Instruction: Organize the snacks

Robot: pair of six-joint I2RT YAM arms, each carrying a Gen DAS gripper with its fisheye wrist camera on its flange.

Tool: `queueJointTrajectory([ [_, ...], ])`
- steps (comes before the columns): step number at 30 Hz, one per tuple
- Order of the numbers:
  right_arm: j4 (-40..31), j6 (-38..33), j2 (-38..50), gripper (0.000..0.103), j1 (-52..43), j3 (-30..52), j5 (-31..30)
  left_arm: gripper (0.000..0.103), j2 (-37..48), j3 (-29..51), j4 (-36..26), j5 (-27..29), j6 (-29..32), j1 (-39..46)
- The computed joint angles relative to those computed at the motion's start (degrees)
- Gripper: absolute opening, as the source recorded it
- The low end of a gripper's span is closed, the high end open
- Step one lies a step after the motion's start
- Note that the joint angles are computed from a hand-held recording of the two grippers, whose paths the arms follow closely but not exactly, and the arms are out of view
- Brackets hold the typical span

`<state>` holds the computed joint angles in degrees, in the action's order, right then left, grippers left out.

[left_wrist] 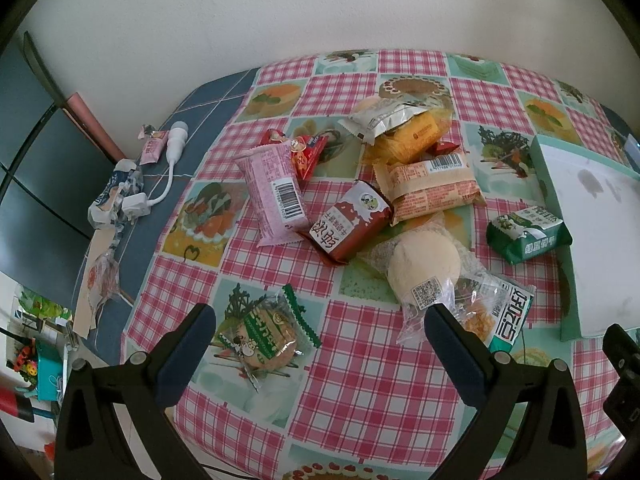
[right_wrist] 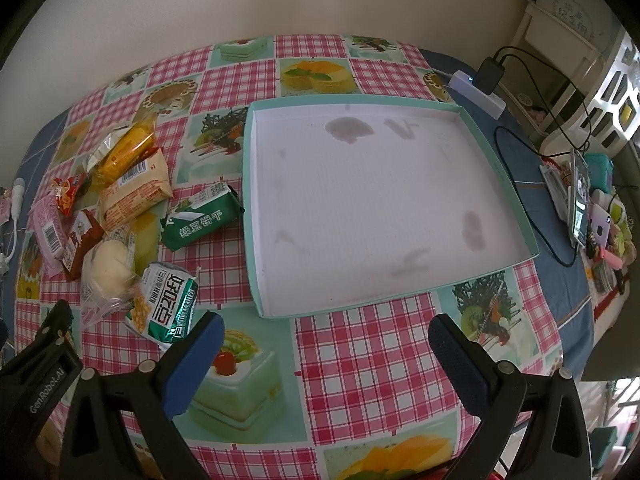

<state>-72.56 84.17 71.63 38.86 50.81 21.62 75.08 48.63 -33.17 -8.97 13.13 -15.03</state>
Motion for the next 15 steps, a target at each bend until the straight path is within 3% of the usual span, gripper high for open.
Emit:
queueJointTrajectory([
  [15, 0.26, -0.2, -0.28, 0.103, -0.1, -0.28, -0.04, 0.103, 1.0, 0.72, -0.89, -0.33, -0.3, -0.12],
])
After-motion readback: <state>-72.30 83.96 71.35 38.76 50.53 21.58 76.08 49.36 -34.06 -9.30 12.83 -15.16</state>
